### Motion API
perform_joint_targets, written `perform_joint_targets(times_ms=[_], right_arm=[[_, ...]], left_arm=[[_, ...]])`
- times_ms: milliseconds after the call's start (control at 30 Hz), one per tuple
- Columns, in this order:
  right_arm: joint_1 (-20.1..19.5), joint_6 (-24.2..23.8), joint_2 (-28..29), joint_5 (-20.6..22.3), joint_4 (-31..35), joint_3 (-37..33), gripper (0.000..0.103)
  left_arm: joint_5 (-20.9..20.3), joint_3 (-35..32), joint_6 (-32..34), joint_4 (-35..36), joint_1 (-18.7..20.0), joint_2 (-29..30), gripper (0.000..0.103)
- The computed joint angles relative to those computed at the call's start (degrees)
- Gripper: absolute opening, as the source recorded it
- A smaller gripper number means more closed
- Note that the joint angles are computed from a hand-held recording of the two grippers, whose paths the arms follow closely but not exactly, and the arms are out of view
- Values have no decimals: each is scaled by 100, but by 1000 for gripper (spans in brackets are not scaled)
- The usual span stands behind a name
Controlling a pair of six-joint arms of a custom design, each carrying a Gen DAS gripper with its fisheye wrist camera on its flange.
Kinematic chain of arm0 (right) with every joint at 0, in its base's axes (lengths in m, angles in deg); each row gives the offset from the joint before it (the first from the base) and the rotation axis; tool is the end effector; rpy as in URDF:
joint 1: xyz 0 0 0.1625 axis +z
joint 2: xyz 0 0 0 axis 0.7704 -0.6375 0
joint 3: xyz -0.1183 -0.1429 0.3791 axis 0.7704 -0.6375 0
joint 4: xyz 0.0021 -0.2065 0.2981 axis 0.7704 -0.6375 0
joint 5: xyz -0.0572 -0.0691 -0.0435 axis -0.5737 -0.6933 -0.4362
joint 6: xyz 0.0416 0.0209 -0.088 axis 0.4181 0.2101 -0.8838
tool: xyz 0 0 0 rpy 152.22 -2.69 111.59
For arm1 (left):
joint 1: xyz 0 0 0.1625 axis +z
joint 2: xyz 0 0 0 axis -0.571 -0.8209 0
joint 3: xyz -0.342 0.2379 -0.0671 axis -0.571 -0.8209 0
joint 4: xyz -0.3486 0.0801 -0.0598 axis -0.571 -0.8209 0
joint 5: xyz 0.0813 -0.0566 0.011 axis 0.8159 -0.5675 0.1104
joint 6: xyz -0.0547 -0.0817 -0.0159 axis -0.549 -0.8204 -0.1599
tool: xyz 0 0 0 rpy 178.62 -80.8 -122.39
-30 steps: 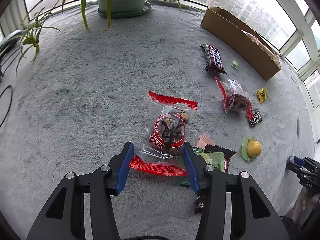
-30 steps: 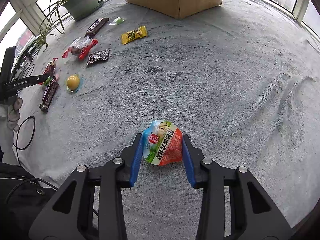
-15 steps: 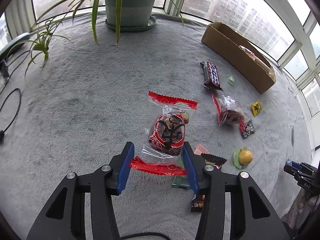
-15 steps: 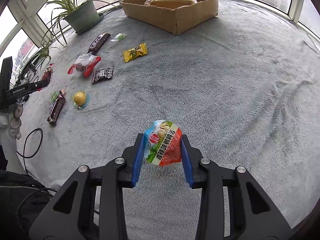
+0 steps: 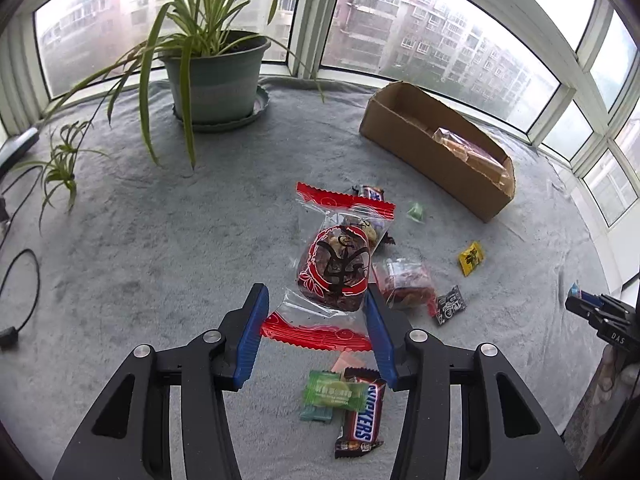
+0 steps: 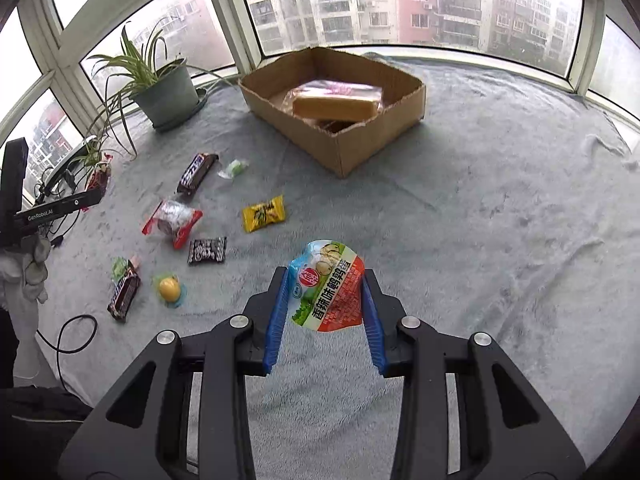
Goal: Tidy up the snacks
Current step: 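Carry the pastry and jelly cup into the box and open both tools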
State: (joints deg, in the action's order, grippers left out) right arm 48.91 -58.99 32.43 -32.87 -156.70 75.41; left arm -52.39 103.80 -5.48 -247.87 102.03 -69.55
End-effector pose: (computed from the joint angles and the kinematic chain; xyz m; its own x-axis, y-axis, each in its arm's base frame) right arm 0.2115 -0.6982 0.0955 -0.7168 -0.4861 0.4998 -0.6238 0.7674 -0.1482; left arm -0.0305 -0.6043 0.2783 -0.8153 -0.2146 -0.5378 0.1770 0.7919 -0.5844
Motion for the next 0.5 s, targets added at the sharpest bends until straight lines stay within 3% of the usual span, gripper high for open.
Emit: perform_joint_targets(times_ms=[500], right_arm=[[339,-491,1121,112,850,-2558,37]], left_arm=[[-35,-1388,1016,-54,46,732,47]])
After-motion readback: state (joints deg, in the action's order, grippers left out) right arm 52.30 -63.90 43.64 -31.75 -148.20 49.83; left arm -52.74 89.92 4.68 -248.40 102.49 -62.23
